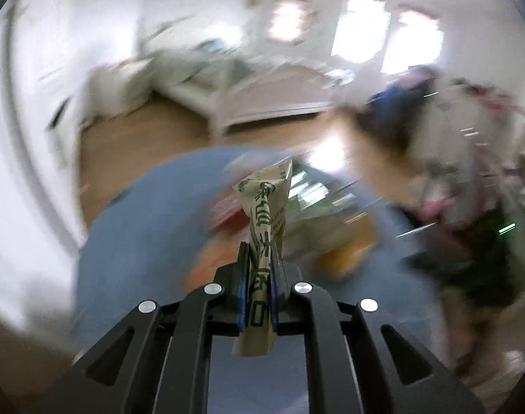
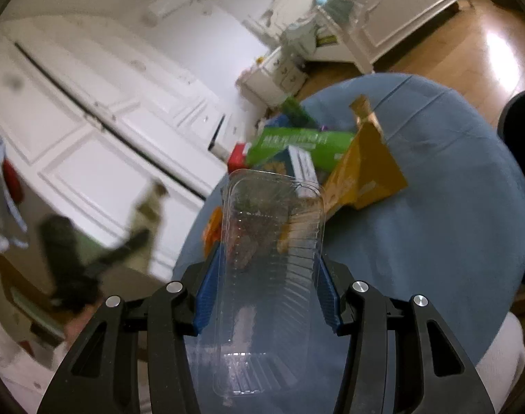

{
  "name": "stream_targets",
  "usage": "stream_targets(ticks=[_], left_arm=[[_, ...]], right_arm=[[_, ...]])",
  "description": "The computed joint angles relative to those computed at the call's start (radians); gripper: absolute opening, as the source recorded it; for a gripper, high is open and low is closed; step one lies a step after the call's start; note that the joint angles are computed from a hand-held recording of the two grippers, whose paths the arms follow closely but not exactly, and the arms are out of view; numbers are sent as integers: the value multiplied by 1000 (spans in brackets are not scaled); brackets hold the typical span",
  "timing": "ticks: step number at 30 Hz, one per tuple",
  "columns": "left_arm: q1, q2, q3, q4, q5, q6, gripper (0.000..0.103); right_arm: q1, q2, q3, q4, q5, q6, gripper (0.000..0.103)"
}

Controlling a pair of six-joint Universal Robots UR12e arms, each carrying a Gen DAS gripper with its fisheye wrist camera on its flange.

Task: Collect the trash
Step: 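Carry both items to the black bin and open both grippers over it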

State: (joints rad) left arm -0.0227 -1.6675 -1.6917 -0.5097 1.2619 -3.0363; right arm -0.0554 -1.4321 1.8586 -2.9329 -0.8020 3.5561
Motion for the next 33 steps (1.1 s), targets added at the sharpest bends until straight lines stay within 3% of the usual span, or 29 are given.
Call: stream_targets(ticks=[4,5,7,9,14,17,24,27,28,30,31,33], left_arm=[[-66,-84,128,-75,-236,21,11],[-87,-124,175,-116,-321,24,11],[-128,-180,235,-163,-372,40,11],[-178,-259,320,-255,-384,53,11],[-259,-436,534,-534,-345,71,11],[-283,-501,612,-612,-301,66,11],[-304,-525,628,-606,-268,51,12],[-316,-534,641,-598,-226,66,14],[-319,-533,644,-601,-207,77,18],[-322,-528,641,-601,-189,78,41],[-322,-517,627,-583,-179,76,61],[-317,-484,580,-511,-177,74,67]], right_arm=[[-49,-35,30,-233,-184,152,50],[-76,-55,43,-270,-274,203,50],[-98,-75,50,-247,-404,211,50],[-123,-71,36,-133,-518,179,50],[-192,-2,22,15,-478,211,50],[-218,27,27,27,-433,241,50],[-227,62,29,34,-409,225,50],[-233,65,32,50,-405,211,55],[-233,65,33,50,-407,211,61],[-229,53,47,30,-433,224,77],[-228,48,53,22,-446,229,82],[-228,34,63,13,-451,234,82]])
